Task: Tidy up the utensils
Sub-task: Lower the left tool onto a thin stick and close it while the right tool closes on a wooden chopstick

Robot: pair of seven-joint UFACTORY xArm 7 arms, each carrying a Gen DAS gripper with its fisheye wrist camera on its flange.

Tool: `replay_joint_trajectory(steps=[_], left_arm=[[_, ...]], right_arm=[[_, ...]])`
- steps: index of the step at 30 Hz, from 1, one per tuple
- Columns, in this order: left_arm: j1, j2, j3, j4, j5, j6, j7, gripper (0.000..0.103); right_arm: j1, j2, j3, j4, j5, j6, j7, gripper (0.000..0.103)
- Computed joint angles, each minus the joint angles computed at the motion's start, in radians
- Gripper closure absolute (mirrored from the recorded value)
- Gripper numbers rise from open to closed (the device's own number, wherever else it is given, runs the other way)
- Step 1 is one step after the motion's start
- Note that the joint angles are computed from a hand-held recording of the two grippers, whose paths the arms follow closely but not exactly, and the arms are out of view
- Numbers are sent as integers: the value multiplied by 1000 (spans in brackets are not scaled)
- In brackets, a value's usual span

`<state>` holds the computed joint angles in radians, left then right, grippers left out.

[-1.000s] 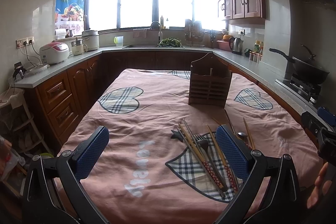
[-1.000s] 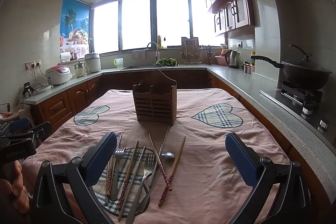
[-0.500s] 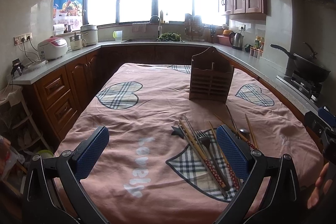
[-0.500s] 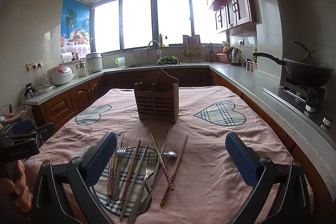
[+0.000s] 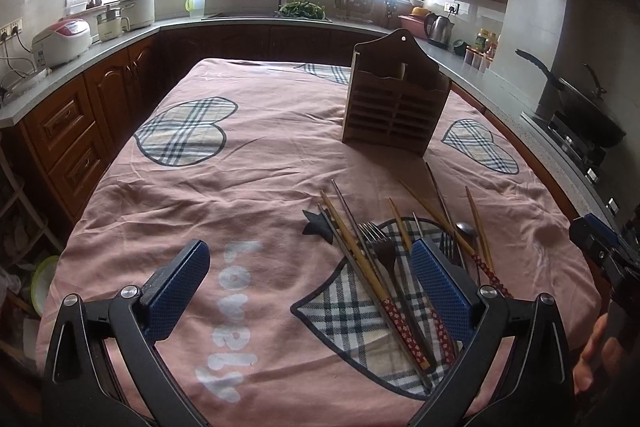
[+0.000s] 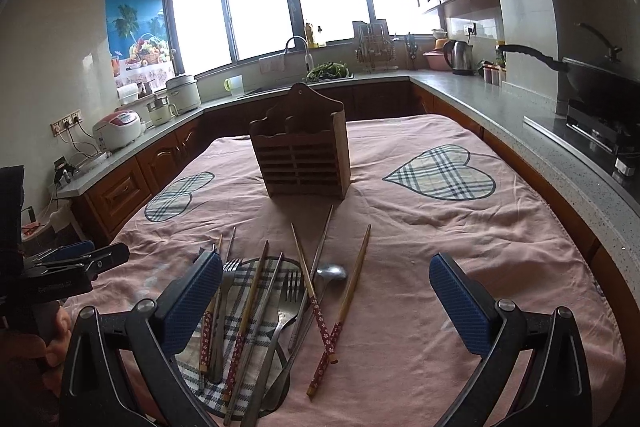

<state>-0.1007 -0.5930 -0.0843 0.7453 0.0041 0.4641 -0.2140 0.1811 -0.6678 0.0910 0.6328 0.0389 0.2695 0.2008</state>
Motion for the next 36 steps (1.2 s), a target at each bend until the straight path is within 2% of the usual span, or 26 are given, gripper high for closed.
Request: replay_joint_trajectory(steps=[4, 12, 19, 22, 28, 30, 32, 33, 35, 36], left_arm=[[-20, 98, 24, 69, -23, 9, 30, 5], [-47, 318, 55, 252, -100, 76, 118, 19], [-43, 477, 57, 403, -188, 163, 207, 35], [-34, 535, 49, 464, -211, 213, 238, 42], [-23, 645, 28, 587, -204, 302, 269, 50], [-22, 682, 24, 628, -186, 333, 269, 55], [-21, 713, 21, 663, -172, 365, 265, 70], [-23, 717, 20, 666, -157, 358, 264, 71], [-26, 734, 14, 686, -141, 369, 272, 88], [-29, 740, 13, 692, -129, 368, 270, 90]], right_arm=[[40, 90, -54, 55, 38, 29, -37, 6], [99, 285, -139, 208, 188, 109, -165, 38], [41, 433, -119, 335, 274, 190, -224, 51], [12, 490, -106, 387, 293, 237, -235, 52], [-40, 590, -71, 483, 272, 310, -222, 59], [-51, 619, -64, 511, 262, 329, -218, 59], [-60, 640, -59, 530, 278, 348, -229, 62], [-63, 649, -56, 538, 279, 355, -229, 63], [-69, 659, -51, 543, 279, 362, -232, 66], [-71, 663, -49, 544, 279, 364, -232, 67]])
